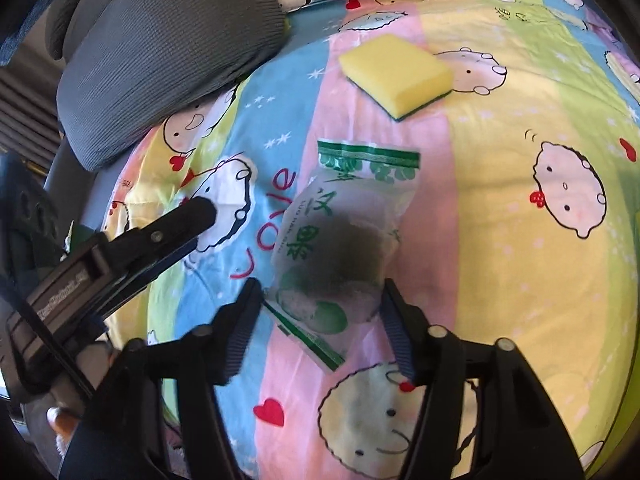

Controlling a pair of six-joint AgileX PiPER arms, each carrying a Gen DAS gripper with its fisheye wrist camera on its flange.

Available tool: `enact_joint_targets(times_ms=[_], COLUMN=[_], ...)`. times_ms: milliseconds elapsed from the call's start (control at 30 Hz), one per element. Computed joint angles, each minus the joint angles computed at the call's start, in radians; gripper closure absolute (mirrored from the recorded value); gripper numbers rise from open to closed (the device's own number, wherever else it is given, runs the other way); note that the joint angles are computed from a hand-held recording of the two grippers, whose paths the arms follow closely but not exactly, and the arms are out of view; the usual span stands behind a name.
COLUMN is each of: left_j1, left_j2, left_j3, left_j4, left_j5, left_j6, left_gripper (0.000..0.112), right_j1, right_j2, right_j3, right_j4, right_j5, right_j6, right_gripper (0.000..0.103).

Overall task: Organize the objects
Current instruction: 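Close the right gripper on the clear zip bag, then lift the zip bag with the right gripper while the left gripper closes on the bag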

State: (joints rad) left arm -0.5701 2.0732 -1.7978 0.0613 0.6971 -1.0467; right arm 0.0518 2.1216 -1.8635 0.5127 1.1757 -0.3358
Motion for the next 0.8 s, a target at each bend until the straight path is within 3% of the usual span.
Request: enact_joint_targets(times_ms=[233,433,667,800], left_j1=[0.013,0.013,0.002,-0.001], left_j2=[0.016,0.047,0.094,0.105], left_j3=[-0.008,-0.052,-0.12,-0.135], left_j4=[-0.144,-0.25,-0.293,-0.295], left_j5=[-0.03,-0.017,0.028,0.038], left_j6=[0.144,0.25,0.296,0.3], left_gripper=[0.049,0.049,0.049,0.049], right_j1=[-0.071,-0.091,-0.132,-0.124], right_j2=[-0.082,-0.101,-0.092,-0.064], right_j3=[0.089,0.135,0.155,0.132], right_j4=[0.106,0.156,0.293,0.297], right_j5=[-0.054,-0.158,-0.158,-0.139], right_j6=[-0.062,-0.022,-0.082,-0.063], right_gripper=[0.031,0.03,0.043,0.044])
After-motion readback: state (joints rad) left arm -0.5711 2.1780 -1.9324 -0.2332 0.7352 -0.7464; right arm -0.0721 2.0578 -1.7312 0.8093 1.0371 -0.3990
